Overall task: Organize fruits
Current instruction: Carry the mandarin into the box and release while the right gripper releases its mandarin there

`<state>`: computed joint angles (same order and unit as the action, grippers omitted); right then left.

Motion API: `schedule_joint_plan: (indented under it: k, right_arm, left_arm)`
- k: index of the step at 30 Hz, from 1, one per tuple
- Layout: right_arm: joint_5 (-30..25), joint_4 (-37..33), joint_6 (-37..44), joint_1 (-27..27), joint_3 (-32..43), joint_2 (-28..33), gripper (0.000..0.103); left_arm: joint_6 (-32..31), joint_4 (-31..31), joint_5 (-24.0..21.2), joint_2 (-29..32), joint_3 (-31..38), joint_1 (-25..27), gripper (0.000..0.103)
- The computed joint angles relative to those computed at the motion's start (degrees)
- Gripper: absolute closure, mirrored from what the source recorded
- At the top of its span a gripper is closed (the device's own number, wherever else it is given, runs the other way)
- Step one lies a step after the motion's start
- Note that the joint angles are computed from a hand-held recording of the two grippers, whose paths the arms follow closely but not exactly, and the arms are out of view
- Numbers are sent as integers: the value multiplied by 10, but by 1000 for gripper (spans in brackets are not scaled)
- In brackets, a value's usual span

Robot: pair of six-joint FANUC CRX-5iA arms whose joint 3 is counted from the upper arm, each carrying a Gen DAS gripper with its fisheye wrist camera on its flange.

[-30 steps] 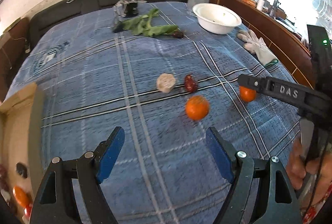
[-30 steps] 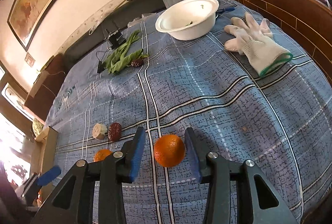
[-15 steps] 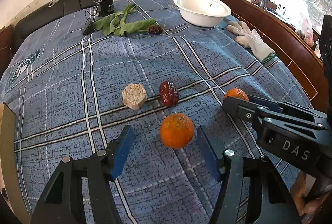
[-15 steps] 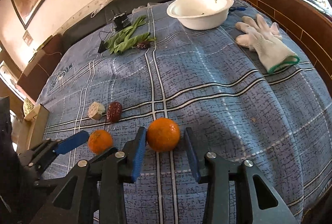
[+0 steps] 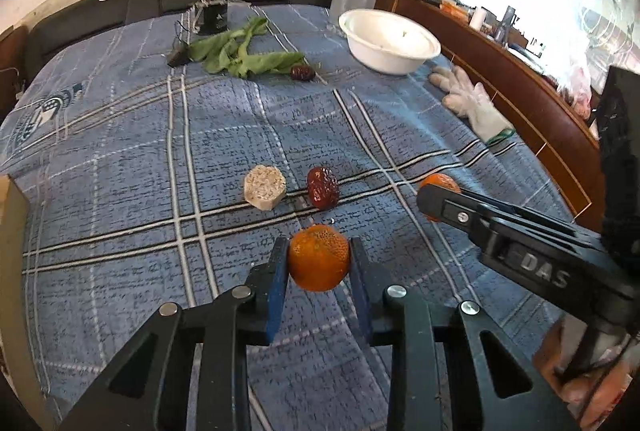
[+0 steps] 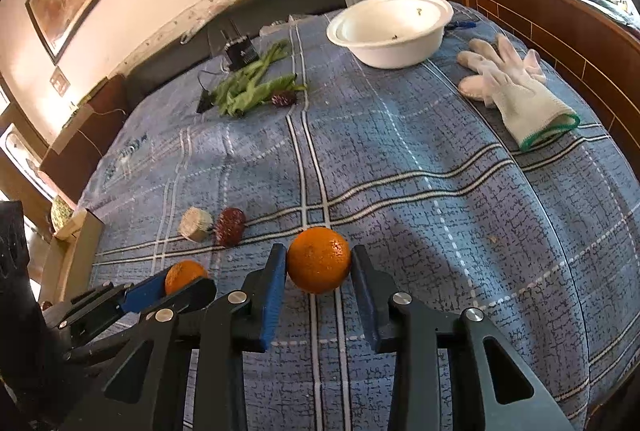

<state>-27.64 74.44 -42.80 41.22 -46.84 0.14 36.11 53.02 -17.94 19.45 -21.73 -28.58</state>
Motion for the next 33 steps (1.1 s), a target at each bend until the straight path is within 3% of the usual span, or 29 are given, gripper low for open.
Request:
schedule_joint_plan:
  k: [7,12,15,19,25,29,33]
  right_arm:
    - [13,65,-47,-12,-8,-3,68]
    - [8,81,-54,-7,-5,2,68]
    - [-10,39,-16,17,11,11,68]
    - [-1,33,10,36,35,13,68]
    - [30,-9,108,69,121,56,67]
    - [63,-104,231,93,209,116,67]
    - [44,-270,425,127,338,197,67]
  left_arm:
    - [-96,142,18,-74,-90,2,75]
    - [-92,149,23,-138,-143,45,75]
    - [-50,100,14,-170,-156,99,75]
    - [40,-16,4,-202,-153,193,75]
    - [140,-144,-29,-191,-113,294,75]
    - [201,-220,-47,-159,-71,326,74]
    - [260,-286,-79,-118,-19,347,74]
